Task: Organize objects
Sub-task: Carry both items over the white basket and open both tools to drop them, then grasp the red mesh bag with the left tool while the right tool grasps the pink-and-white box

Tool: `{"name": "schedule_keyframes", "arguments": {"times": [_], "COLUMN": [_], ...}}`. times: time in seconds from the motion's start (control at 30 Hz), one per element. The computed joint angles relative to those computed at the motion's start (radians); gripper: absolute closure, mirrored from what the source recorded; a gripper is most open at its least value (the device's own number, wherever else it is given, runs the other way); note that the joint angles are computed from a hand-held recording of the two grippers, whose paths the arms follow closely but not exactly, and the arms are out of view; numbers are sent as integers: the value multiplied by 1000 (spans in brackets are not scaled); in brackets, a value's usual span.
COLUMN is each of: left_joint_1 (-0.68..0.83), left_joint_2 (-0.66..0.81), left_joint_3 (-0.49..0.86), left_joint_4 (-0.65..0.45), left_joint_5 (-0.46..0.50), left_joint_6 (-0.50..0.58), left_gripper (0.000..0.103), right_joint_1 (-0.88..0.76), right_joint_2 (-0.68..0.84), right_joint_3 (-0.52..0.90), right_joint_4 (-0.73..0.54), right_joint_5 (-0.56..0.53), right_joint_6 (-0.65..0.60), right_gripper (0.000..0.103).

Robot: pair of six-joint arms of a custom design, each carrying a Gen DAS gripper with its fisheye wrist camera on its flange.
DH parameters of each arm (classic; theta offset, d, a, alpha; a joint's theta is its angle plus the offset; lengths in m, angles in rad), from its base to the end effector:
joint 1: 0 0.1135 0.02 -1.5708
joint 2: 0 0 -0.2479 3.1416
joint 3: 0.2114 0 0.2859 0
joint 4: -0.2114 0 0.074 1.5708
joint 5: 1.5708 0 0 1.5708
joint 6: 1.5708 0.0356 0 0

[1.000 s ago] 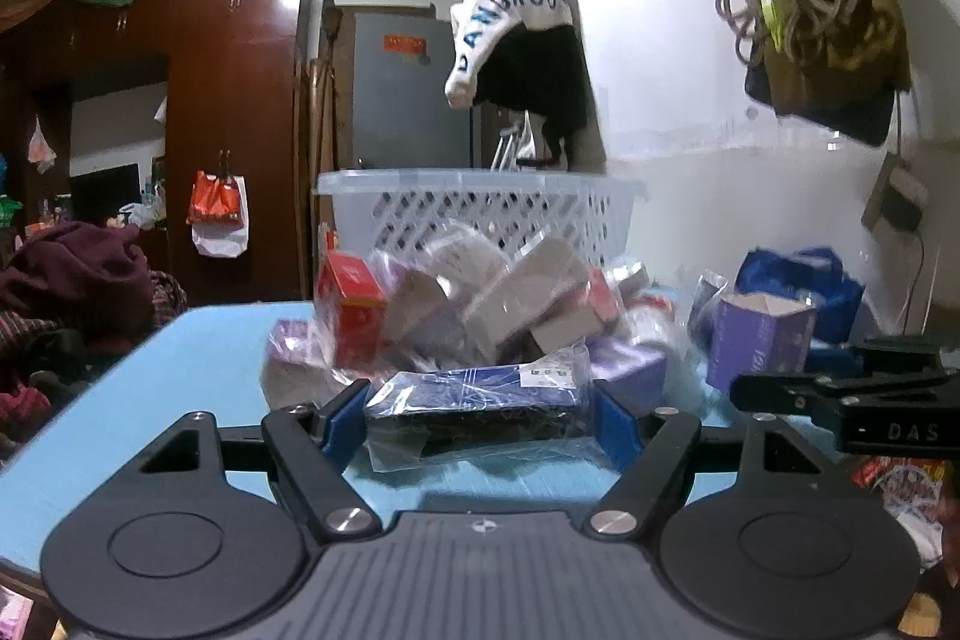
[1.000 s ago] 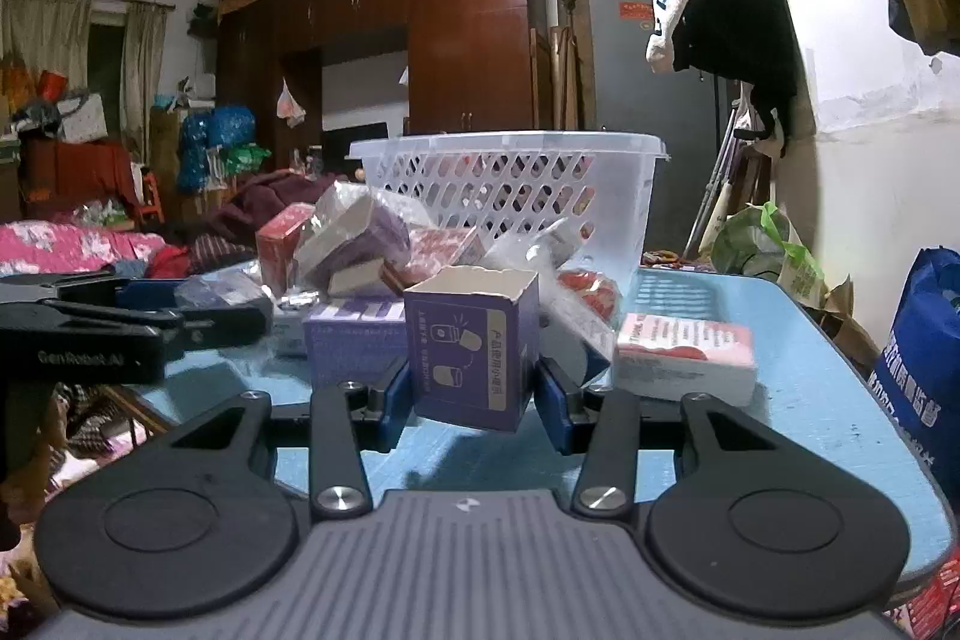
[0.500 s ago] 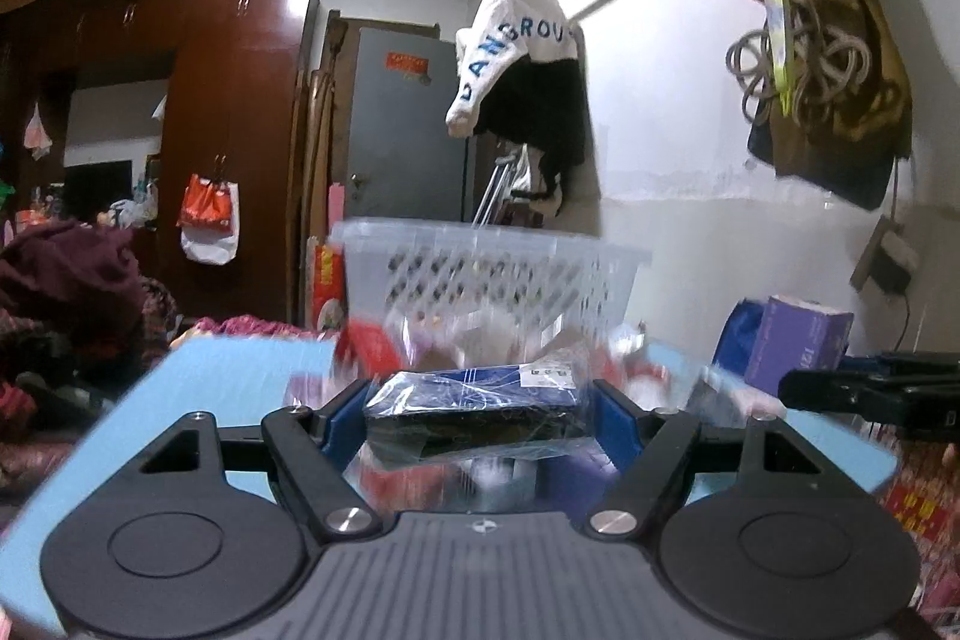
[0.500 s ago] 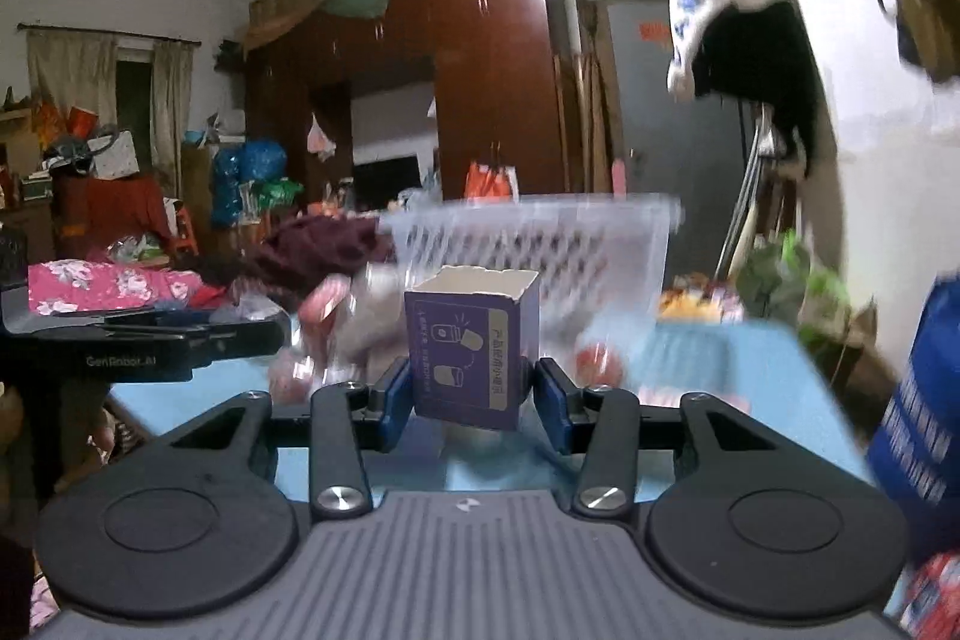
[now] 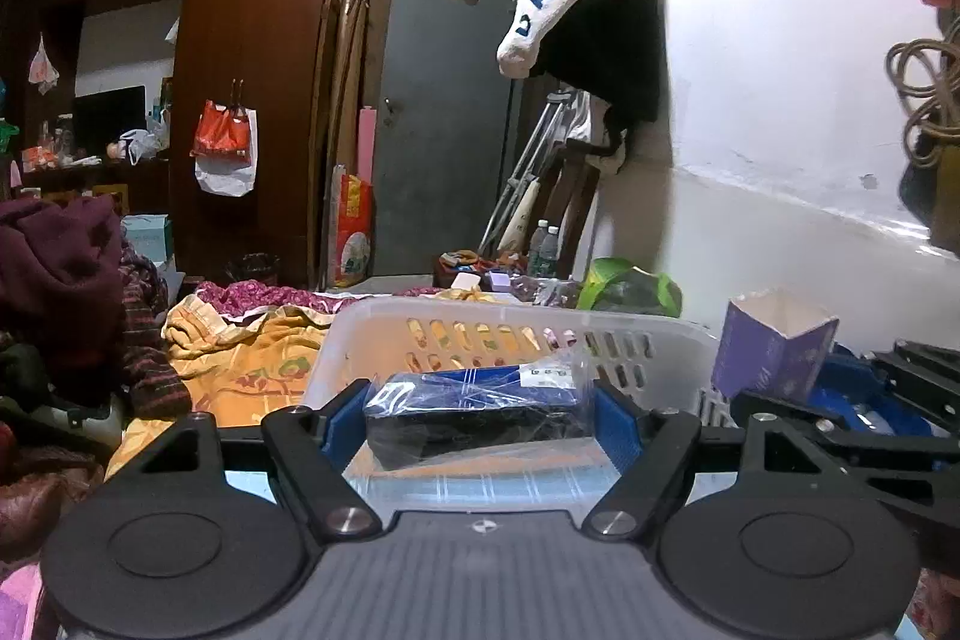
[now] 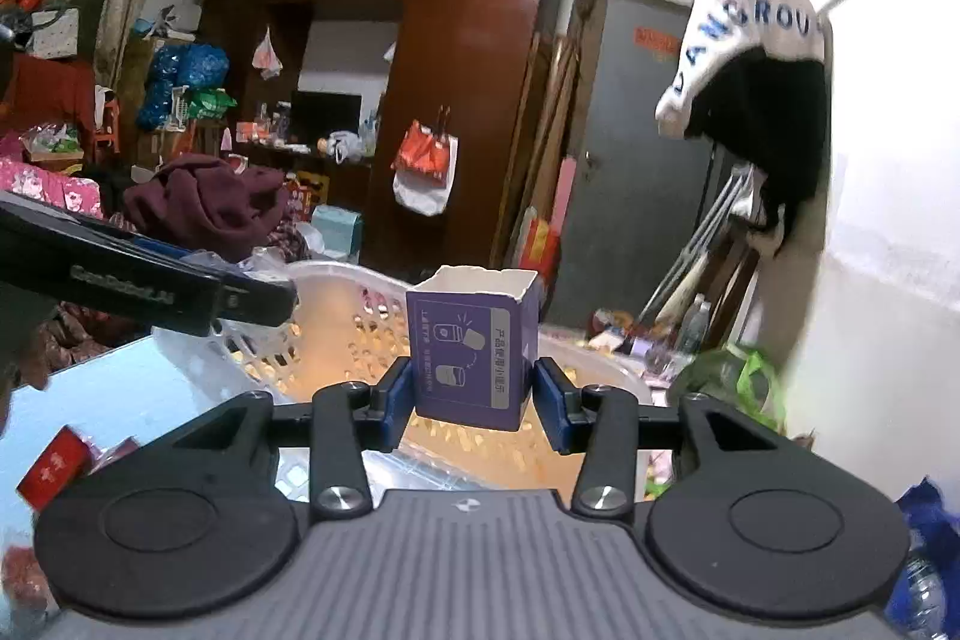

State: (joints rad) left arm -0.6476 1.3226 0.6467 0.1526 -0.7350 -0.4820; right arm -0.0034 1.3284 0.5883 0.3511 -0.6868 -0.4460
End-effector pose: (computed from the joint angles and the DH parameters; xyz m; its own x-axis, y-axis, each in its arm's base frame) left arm 0.2550 -0.1630 0.1755 -0.3459 -0.1695 -0.9228 -0.1987 0.9745 -0.1046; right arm 0.3014 0.0215 0.1714 -0.0902 -0.3333 -0.9385 -0.6905 0.7000 -0.1822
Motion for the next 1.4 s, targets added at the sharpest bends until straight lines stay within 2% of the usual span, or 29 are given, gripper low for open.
{"name": "schedule_keyframes", "arguments": {"times": [0.07,0.1,0.13,0.17,0.2,0.27,0.33,0.4,0.43,0.47,0.5,0.53,0.6,0.63,0.67,0.7,0.77,0.8,0.83,0.9,0.93,1.1,1.13,1.3,1.4], "left_joint_1": [9,7,0,-14,-39,-94,-165,-262,-323,-394,-467,-545,-667,-715,-752,-770,-752,-728,-723,-726,-725,-731,-728,-704,-699], "left_joint_2": [39,49,47,30,11,-71,-188,-314,-363,-386,-379,-338,-205,-142,-98,-66,-60,-58,-53,8,14,140,152,187,170], "left_joint_3": [15,20,11,-12,-31,-105,-215,-350,-393,-420,-438,-437,-392,-376,-370,-371,-387,-387,-377,-351,-350,-293,-284,-260,-288], "left_joint_4": [35,40,52,74,89,118,151,197,151,81,35,-56,-312,-406,-462,-478,-445,-432,-456,-481,-472,-461,-450,-403,-336], "left_joint_5": [-8,-10,-16,-27,-54,-125,-160,-210,-258,-322,-398,-481,-572,-586,-586,-573,-526,-505,-501,-504,-497,-470,-470,-470,-461], "left_joint_6": [27,33,37,55,75,101,96,78,32,-33,-101,-231,-600,-767,-890,-955,-943,-919,-928,-977,-969,-970,-953,-906,-860], "left_gripper": [23,21,14,7,5,0,0,0,0,0,0,0,0,0,0,0,0,0,0,0,0,0,0,1,19], "right_joint_1": [-7,-11,-30,-62,-107,-228,-376,-511,-582,-624,-652,-679,-710,-716,-711,-696,-667,-663,-648,-604,-588,-629,-637,-704,-736], "right_joint_2": [30,29,1,-39,-85,-139,-146,-79,-9,57,117,188,307,349,353,345,317,301,277,229,210,202,206,289,317], "right_joint_3": [30,35,9,-30,-88,-170,-193,-172,-150,-112,-82,-45,38,58,50,24,-12,-19,-34,-86,-109,-163,-166,-101,-77], "right_joint_4": [-25,-43,-38,-10,52,156,93,-54,-130,-223,-272,-330,-484,-510,-502,-463,-426,-453,-448,-347,-307,-219,-211,-312,-361], "right_joint_5": [-21,-23,-31,-58,-104,-229,-366,-458,-499,-498,-471,-454,-455,-450,-434,-404,-384,-378,-359,-311,-285,-322,-332,-403,-433], "right_joint_6": [10,11,17,29,59,142,125,-41,-157,-266,-323,-383,-525,-548,-552,-555,-552,-575,-568,-497,-473,-484,-478,-552,-596], "right_gripper": [54,40,17,6,0,0,0,0,0,0,0,1,5,8,9,12,12,12,12,15,15,21,25,35,38]}}
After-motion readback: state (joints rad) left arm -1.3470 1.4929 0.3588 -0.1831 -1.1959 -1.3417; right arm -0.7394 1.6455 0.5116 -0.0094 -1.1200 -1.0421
